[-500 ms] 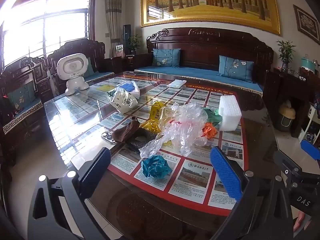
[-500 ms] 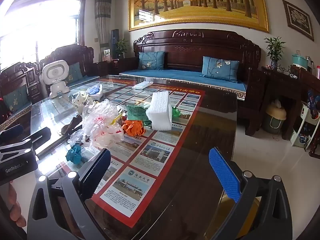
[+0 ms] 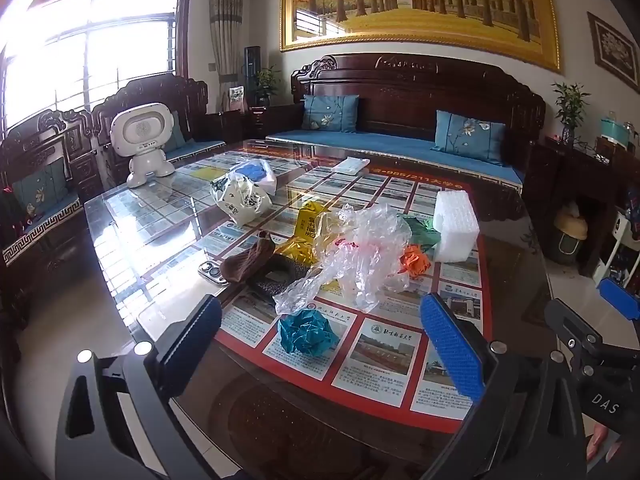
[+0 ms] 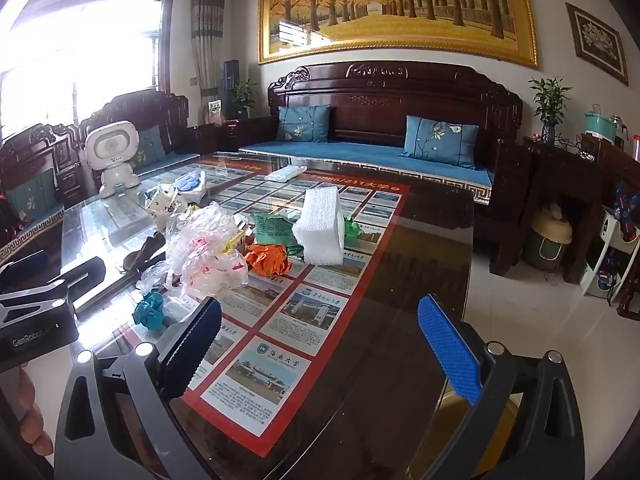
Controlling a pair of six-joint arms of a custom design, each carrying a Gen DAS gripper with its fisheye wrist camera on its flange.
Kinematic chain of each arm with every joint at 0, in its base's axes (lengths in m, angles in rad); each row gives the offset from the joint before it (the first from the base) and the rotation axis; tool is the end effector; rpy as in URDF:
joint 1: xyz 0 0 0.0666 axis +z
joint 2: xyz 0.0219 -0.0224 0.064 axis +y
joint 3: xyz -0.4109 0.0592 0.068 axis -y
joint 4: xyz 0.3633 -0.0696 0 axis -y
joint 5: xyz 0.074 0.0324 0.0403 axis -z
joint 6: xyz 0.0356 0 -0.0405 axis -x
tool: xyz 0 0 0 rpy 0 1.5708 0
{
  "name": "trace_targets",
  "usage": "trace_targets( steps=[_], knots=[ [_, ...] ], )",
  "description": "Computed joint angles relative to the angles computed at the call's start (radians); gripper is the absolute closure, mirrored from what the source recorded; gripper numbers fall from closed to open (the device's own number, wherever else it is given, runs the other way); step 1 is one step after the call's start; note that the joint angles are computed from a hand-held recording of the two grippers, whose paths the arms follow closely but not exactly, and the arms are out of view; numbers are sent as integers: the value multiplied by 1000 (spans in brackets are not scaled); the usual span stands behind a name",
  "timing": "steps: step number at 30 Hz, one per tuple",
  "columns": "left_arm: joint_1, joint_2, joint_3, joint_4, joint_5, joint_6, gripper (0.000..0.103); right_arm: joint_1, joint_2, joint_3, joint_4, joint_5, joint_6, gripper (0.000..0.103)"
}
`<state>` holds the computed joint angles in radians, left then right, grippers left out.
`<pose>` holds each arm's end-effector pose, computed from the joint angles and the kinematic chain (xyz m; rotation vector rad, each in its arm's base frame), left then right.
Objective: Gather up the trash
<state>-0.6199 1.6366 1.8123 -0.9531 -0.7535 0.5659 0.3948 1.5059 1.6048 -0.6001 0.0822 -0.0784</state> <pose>0.4580 -0.2975 0.5294 -0.2892 2.0940 0.1961 0.4818 0.1971 0.5281 -0.2771 2.0580 0.2053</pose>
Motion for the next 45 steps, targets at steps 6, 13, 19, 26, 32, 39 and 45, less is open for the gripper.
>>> trace_targets(
  steps=[6, 13, 19, 26, 32, 39, 45],
  knots=[
    [15, -13, -5, 0, 47, 2, 4, 8, -4, -3, 3, 9, -3, 8],
    [21, -30, -29, 45, 78, -22, 4, 10, 1, 10, -4, 16, 3, 8],
    [33, -37, -39, 50, 109, 14, 4, 9, 0, 12, -4, 13, 5, 8],
    [36, -31, -36, 12, 65, 40, 4, 17, 10, 15, -7, 24, 8, 8],
    [39, -35, -47, 15, 69, 36, 4, 26, 18, 17, -4, 26, 15, 8],
    [38, -27, -40, -3, 24, 34, 4, 26, 28, 21, -7, 27, 11, 8],
    [45, -23, -43, -2, 35, 22, 4, 33, 36, 24, -7, 31, 16, 8]
  ],
)
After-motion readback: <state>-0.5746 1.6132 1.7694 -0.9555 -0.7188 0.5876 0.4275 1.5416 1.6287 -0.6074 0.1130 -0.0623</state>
